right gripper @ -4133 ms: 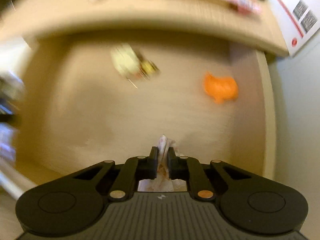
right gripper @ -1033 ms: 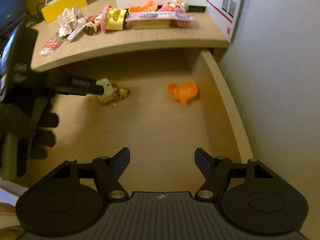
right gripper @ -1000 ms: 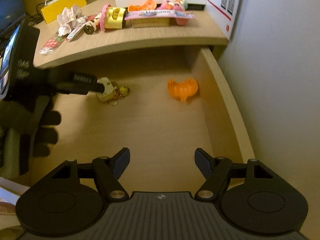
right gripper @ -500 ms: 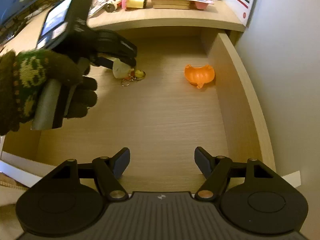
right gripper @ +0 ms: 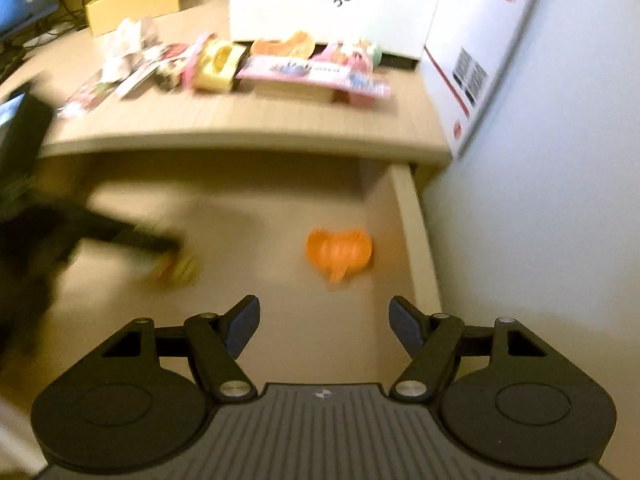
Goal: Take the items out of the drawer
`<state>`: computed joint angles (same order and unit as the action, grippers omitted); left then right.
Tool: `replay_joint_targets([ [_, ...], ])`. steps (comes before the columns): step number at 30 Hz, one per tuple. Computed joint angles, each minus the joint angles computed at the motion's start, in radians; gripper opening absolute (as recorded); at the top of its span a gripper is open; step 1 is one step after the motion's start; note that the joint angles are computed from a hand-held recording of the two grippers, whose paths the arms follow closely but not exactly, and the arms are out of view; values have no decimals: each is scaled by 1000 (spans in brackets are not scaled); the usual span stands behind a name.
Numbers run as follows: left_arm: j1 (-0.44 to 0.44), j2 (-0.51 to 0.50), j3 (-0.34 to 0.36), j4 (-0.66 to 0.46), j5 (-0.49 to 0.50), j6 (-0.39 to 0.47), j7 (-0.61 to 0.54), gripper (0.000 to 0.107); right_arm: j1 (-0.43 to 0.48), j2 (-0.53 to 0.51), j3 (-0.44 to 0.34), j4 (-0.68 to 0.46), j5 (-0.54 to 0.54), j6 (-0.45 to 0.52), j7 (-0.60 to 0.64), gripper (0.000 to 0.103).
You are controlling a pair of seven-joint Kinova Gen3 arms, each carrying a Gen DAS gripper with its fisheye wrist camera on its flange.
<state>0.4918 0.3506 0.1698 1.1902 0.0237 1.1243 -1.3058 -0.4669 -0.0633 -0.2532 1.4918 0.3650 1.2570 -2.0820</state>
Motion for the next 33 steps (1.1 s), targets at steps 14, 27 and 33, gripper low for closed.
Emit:
replay_joint_targets([
  [14,-146,-149,-8,101,162,51,-11,44,81,220,12,-106,-189,-36,150,54],
  [27,-197,-197,-5,141,200,52,-44,44,-60,102,40,-40,-67,-65,132,70],
  [33,-207,-209,-11,142,195,60,-47,44,23,121,-31,-46,16,-26,10,70],
])
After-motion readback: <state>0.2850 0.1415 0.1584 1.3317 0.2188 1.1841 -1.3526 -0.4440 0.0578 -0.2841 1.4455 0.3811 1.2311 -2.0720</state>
